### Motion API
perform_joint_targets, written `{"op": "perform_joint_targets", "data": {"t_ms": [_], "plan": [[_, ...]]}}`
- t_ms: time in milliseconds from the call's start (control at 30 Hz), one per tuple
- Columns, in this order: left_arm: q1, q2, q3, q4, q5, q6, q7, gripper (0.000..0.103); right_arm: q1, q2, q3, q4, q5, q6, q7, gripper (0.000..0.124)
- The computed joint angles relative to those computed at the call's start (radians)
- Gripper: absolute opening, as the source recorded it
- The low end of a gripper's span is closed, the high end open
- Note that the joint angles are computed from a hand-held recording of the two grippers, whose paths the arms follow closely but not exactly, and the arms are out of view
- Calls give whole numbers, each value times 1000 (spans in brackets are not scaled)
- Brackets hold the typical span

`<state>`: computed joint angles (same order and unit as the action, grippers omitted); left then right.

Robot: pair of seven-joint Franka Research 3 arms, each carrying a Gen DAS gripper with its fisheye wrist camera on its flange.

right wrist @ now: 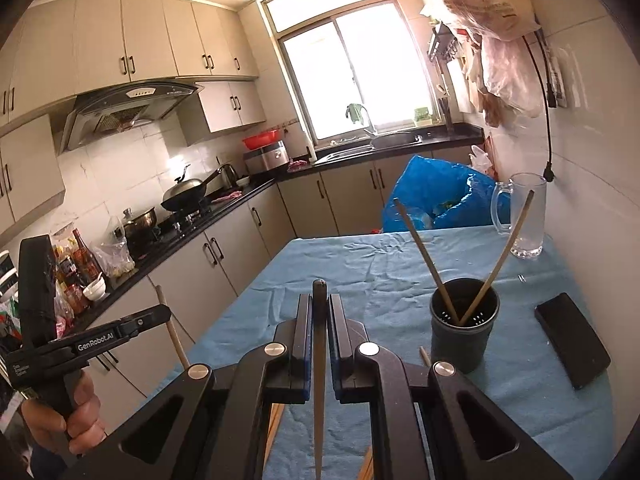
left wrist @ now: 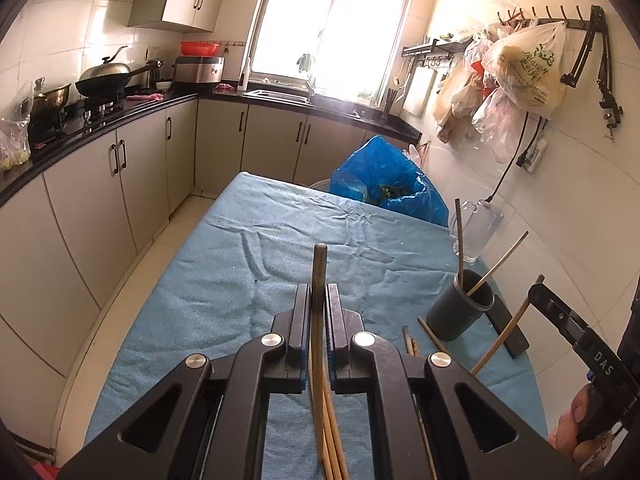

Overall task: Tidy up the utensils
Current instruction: 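Lift both chopsticks over the black cup and open both grippers to drop them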

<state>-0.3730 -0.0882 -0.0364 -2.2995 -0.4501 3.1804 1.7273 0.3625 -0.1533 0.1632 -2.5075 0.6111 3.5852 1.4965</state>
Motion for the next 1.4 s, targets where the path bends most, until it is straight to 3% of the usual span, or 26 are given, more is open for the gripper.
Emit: {"op": "perform_joint_targets", "data": {"t_ms": [233, 367, 600, 833, 1067, 1233, 1400], "plan": [[-54, -8, 34, 8, -62, 3, 62, 6, -3, -29, -4, -26, -1, 19, 19, 8], [-51, -10, 27, 15, -64, 3, 66, 6, -9, -43, -2, -37, 4, 28, 22, 8], [-71, -1, 30, 55, -176, -25, 177, 6, -22, -74, 2, -57, 15, 44, 24, 8], [-25, 18, -42, 129, -260, -77, 275, 6, -62, -120, 24, -60, 91, 43, -42, 8], [41, 66, -133, 236, -265, -152, 297, 6, -116, -179, 36, -51, 120, 24, -93, 8], [83, 122, -194, 337, -188, -179, 242, 6, -179, -183, 54, -2, 152, -11, -154, 8], [109, 200, -242, 473, -55, -213, 133, 6, -203, -172, 15, 45, 127, -54, -152, 8]]}}
